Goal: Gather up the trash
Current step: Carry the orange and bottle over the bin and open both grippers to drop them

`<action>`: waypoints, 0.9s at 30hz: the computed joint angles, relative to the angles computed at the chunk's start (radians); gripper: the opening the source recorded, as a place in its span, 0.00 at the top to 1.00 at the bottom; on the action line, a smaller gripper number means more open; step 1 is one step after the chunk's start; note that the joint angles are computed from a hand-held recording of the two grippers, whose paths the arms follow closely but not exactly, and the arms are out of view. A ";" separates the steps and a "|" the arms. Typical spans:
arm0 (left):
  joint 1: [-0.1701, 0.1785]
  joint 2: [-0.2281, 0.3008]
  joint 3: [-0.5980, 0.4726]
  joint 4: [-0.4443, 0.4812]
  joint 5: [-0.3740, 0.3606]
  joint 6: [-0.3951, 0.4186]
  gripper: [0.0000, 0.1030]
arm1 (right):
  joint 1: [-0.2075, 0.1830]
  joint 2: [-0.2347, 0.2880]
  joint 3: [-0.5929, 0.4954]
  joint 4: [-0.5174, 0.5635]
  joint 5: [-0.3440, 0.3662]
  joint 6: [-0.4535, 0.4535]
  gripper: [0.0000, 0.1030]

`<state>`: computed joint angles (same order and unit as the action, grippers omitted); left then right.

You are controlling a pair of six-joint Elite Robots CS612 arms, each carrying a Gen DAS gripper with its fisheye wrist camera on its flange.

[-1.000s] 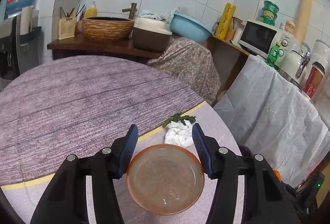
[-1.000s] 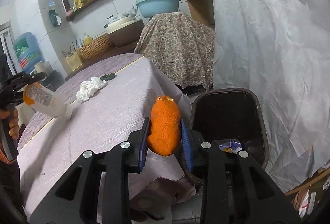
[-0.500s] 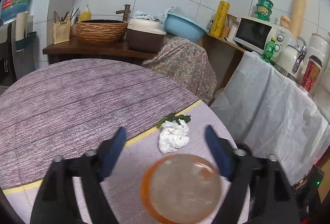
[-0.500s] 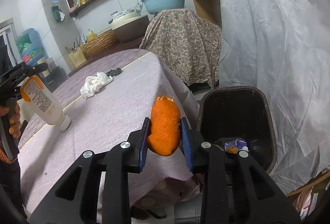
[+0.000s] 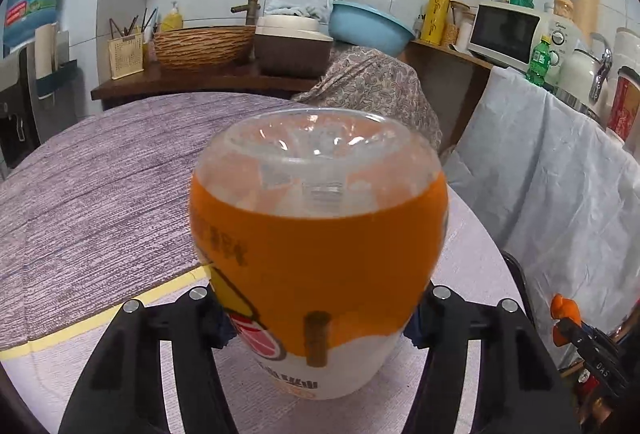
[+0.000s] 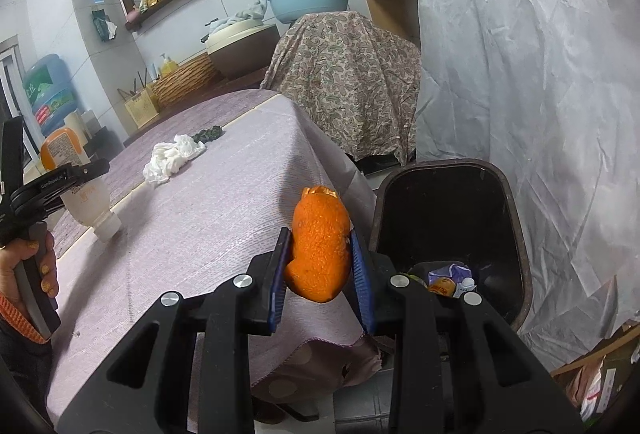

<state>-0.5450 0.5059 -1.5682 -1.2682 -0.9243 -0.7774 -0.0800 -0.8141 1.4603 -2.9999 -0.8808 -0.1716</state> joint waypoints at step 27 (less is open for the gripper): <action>-0.026 -0.187 0.468 -0.313 -0.507 0.231 0.42 | 0.002 0.207 -0.271 0.323 -0.265 0.033 0.43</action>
